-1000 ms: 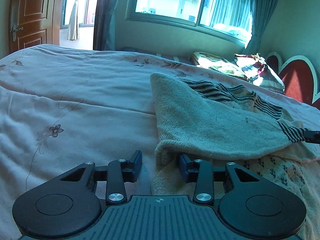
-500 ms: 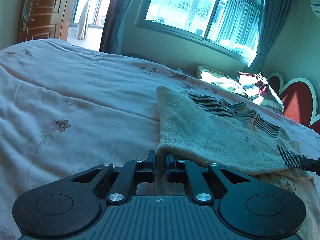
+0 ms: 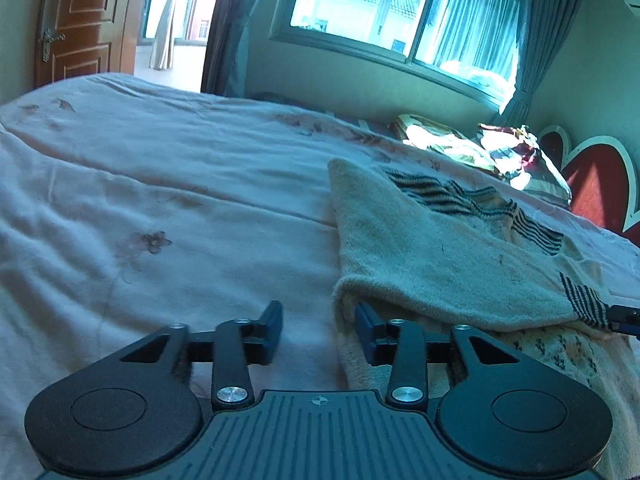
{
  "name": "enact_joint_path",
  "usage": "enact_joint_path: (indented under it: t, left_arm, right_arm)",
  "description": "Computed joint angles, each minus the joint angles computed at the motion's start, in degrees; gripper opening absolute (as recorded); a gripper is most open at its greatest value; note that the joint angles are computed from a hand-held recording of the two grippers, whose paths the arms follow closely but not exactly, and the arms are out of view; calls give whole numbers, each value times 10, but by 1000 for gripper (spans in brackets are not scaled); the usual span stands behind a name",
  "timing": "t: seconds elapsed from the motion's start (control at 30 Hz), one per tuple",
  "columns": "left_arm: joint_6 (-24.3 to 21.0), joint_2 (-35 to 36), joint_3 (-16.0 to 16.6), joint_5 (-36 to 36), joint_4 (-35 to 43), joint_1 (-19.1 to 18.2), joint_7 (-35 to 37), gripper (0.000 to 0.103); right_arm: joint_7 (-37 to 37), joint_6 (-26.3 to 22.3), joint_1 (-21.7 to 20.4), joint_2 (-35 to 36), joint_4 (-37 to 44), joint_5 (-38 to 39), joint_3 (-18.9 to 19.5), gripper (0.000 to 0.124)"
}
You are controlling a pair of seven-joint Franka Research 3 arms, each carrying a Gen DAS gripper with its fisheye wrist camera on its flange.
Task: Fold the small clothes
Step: 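Open the left gripper to lay the sleeve on the body, then grasp the striped hem with both grippers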
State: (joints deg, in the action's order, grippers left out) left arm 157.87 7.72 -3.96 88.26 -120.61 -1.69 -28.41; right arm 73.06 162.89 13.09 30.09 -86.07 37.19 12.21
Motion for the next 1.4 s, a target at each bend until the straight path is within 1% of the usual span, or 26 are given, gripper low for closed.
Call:
enact_joint_path:
  t: [0.07, 0.1, 0.17, 0.23, 0.27, 0.3, 0.33, 0.37, 0.47, 0.53, 0.6, 0.63, 0.7, 0.77, 0.83, 0.87, 0.9, 0.93, 0.97, 1.03, 1.1, 1.17, 1.23, 1.3, 1.33, 1.4]
  left_arm:
    - [-11, -13, -4, 42, 5, -1, -35, 42]
    - [1, -7, -4, 69, 20, 1, -53, 42]
    - [26, 23, -6, 74, 61, 5, -40, 42]
    - [52, 65, -6, 15, 100, 7, 29, 42]
    - [50, 80, -8, -55, 106, 7, 99, 42]
    - [44, 93, -11, -95, 106, 8, 134, 42]
    - [46, 88, 7, -94, 100, -10, 133, 42]
    - [49, 86, 16, -60, 94, -19, 103, 42]
    - [58, 74, 29, -56, 83, -29, 90, 42]
    - [47, 66, 30, -48, 84, -33, 75, 42]
    - [45, 74, 31, 4, 113, -31, 49, 42]
    - [50, 89, 31, 16, 140, -27, 56, 44]
    - [54, 128, 34, 3, 201, -21, 96, 62]
    - [59, 170, 41, -15, 257, -20, 140, 63]
    - [63, 216, 40, -86, 308, -11, 230, 63]
    - [63, 235, 26, -130, 324, 4, 285, 63]
    - [56, 257, 0, -207, 339, 26, 371, 63]
    - [49, 272, -6, -257, 345, 32, 415, 63]
    - [71, 271, 8, -267, 338, 26, 420, 64]
    - [80, 247, 37, -239, 309, 4, 372, 64]
    - [98, 211, 103, -162, 273, -50, 258, 64]
    - [101, 183, 128, -105, 245, -81, 186, 64]
    - [100, 176, 126, -65, 237, -91, 150, 64]
    - [86, 186, 92, -131, 236, -72, 221, 64]
    - [72, 194, 79, -161, 237, -67, 250, 64]
    - [54, 193, 91, -148, 235, -86, 240, 65]
  right_arm:
    - [-54, 18, -18, -8, -6, 19, 26, 19]
    - [-64, 17, -14, -5, 1, 12, 22, 19]
    - [-77, 10, -2, 9, 23, -7, 14, 16]
    - [-72, -6, 20, 32, 56, -44, -6, 16]
    - [-63, -14, 31, 41, 67, -63, -18, 16]
    - [-34, -34, 51, 50, 79, -97, -48, 14]
    - [-10, -52, 60, 55, 85, -132, -62, 13]
    - [-25, -42, 55, 52, 75, -126, -56, 13]
    - [-51, -33, 37, 38, 55, -123, -35, 17]
    - [-65, -17, 25, 33, 48, -109, -21, 20]
    - [-82, 1, 14, 35, 51, -91, -6, 21]
    - [-85, 0, 14, 43, 63, -89, -4, 20]
    - [-79, -13, 25, 67, 103, -101, -13, 20]
    - [-75, -21, 35, 91, 141, -115, -21, 20]
    - [-54, -37, 49, 118, 179, -136, -40, 19]
    - [-42, -44, 54, 130, 196, -145, -48, 19]
    - [-28, -57, 55, 143, 213, -151, -53, 17]
    - [-23, -69, 53, 153, 226, -155, -52, 17]
    - [-31, -69, 44, 155, 227, -150, -41, 17]
    - [-43, -71, 37, 147, 219, -147, -33, 19]
    - [-64, -39, 24, 123, 182, -132, -18, 22]
    - [-93, -28, 4, 107, 158, -106, 7, 22]
    - [-127, -25, -7, 101, 145, -83, 28, 22]
    - [-134, -38, 2, 102, 145, -82, 19, 22]
    - [-120, -47, 19, 107, 149, -98, -3, 21]
    - [-131, -25, 22, 100, 131, -99, -4, 21]
